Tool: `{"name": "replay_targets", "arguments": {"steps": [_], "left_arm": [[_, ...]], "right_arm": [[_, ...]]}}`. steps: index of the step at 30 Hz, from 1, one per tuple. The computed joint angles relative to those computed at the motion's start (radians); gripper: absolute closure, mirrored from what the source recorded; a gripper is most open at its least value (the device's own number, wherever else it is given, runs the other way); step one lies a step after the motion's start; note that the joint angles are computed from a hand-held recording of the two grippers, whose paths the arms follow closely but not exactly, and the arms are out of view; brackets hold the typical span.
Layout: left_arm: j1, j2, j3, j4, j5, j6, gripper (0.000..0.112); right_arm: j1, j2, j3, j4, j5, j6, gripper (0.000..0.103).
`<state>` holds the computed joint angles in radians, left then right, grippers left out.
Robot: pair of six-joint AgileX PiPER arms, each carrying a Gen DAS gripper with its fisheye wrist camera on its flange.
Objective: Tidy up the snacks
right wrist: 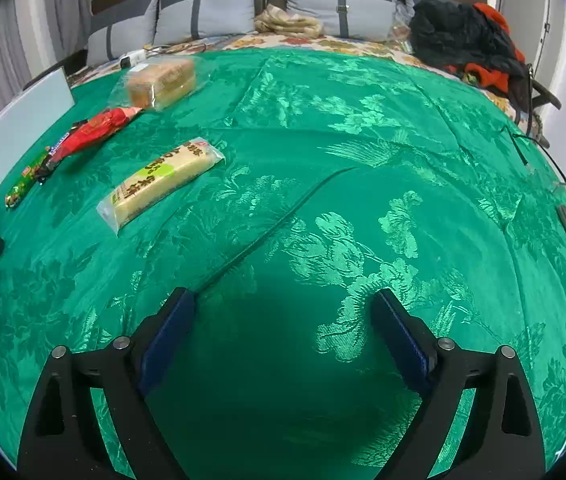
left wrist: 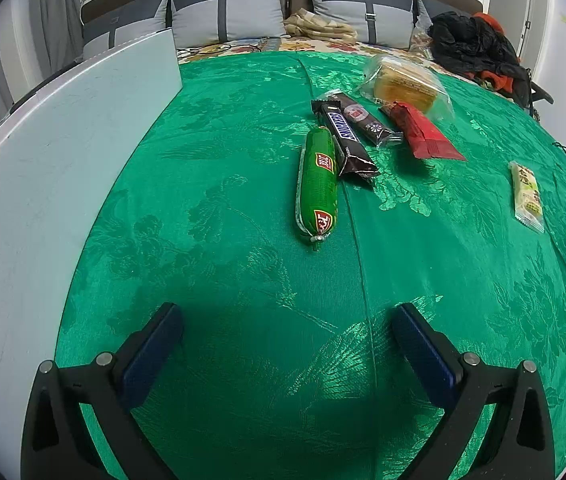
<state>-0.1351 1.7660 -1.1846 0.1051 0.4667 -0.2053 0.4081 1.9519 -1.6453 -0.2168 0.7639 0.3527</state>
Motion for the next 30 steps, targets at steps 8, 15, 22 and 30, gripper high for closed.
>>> {"name": "replay_targets", "arguments": {"steps": [8, 15, 22, 30], "left_arm": [[-0.002, 0.0, 0.0, 0.005, 0.0, -0.007, 0.009], [-0.002, 0.001, 0.0, 0.007, 0.0, -0.009, 0.009], [-0.004, 0.001, 0.0, 0.01, -0.001, -0.013, 0.009], [0.005, -0.001, -0.023, -0.013, 0.061, 0.001, 0.01]], "right_arm": [[0.002, 0.0, -0.003, -0.002, 0.005, 0.003, 0.008], [0.002, 0.001, -0.004, -0.002, 0.005, 0.003, 0.008], [0.002, 0.001, -0.004, -0.002, 0.006, 0.004, 0.008], [0.003, 0.001, -0.006, -0.002, 0.007, 0.004, 0.008]]}}
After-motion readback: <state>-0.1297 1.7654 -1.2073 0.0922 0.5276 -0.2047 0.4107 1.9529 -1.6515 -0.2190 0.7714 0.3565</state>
